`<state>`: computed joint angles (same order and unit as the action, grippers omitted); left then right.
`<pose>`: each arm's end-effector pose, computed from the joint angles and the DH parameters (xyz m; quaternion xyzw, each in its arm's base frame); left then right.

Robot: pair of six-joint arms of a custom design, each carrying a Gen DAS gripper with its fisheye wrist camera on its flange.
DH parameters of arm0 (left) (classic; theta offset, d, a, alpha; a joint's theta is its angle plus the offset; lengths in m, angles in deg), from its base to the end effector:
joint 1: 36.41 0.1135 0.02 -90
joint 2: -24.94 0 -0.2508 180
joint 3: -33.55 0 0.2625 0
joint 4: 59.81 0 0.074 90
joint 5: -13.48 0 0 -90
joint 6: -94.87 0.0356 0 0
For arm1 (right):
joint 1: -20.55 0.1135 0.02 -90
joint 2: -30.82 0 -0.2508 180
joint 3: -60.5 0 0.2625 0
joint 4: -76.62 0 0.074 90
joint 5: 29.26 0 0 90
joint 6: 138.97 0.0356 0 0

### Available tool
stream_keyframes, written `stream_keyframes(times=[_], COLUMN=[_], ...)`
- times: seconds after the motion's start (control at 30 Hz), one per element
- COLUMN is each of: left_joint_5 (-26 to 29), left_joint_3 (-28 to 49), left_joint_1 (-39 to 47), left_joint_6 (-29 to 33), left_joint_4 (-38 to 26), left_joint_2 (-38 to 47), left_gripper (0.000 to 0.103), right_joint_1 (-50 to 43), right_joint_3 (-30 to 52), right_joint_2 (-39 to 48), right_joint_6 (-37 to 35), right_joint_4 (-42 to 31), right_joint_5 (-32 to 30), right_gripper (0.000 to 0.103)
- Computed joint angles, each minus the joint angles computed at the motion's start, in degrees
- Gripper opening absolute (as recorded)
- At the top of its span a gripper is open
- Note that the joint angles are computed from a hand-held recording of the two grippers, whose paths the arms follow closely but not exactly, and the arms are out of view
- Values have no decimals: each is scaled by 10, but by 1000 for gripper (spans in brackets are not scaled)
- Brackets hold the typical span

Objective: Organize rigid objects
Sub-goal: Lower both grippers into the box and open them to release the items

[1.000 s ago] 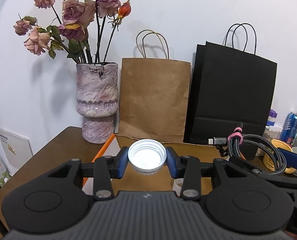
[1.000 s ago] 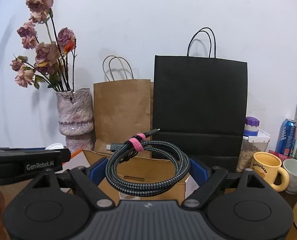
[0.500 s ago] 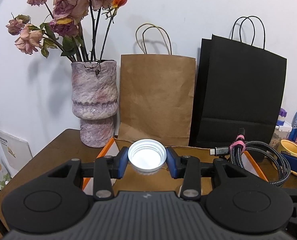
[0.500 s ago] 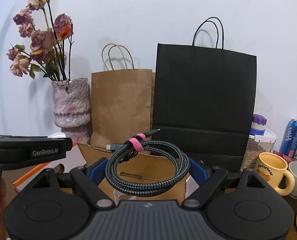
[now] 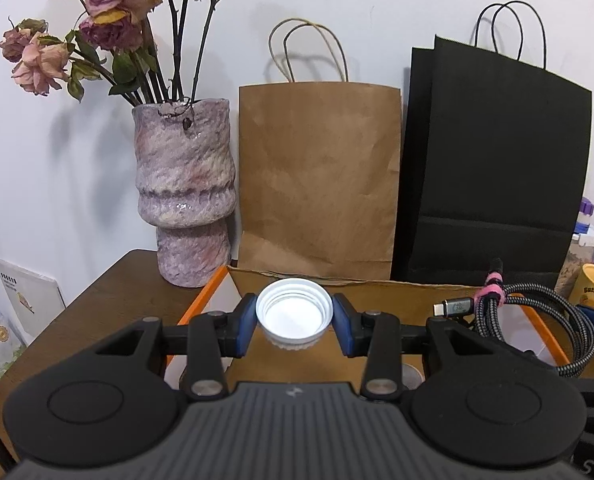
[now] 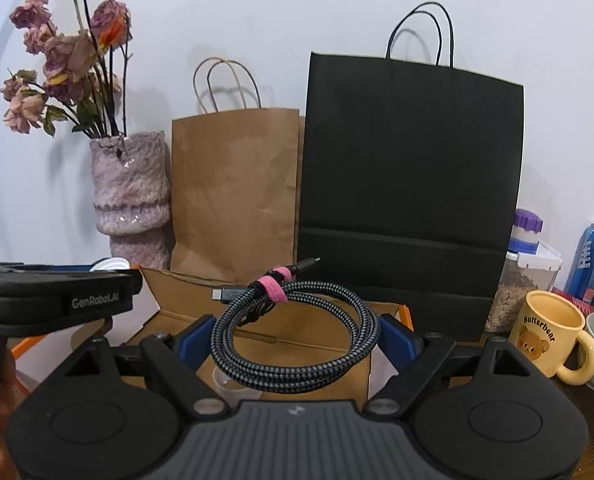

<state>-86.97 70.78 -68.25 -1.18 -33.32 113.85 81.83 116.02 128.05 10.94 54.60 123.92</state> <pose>0.2384 -0.1405 0.1119 0.1401 0.8305 -0.1005 0.5297 0.1660 0.2368 0.1069 0.1091 0.8309 -0.0818 0.5395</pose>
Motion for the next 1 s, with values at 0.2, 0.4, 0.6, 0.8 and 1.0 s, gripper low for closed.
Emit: stream_keyframes(times=[0.2,0.4,0.6,0.8,1.0], left_joint_5=[1,-2,-12,-24,-34], left_joint_3=[20,28,30,36,35], left_joint_1=[8,9,11,12,7], left_joint_6=[-2,3,-1,-8,-5], left_joint_4=[-7,-18,-19,-34,-32], left_joint_2=[33,41,40,37,40], left_gripper=[41,41,103,103,103], right_joint_1=[-3,-6,-7,-6,-3], right_joint_3=[-4,-2,-6,-9,-7], right_joint_2=[-3,-6,-10,-18,-18], right_joint_6=[-2,-4,23,38,38], right_joint_4=[5,0,-17,-32,-36], right_joint_5=[-8,-19,-10,-8,-7], right_gripper=[86,87,103,103,103])
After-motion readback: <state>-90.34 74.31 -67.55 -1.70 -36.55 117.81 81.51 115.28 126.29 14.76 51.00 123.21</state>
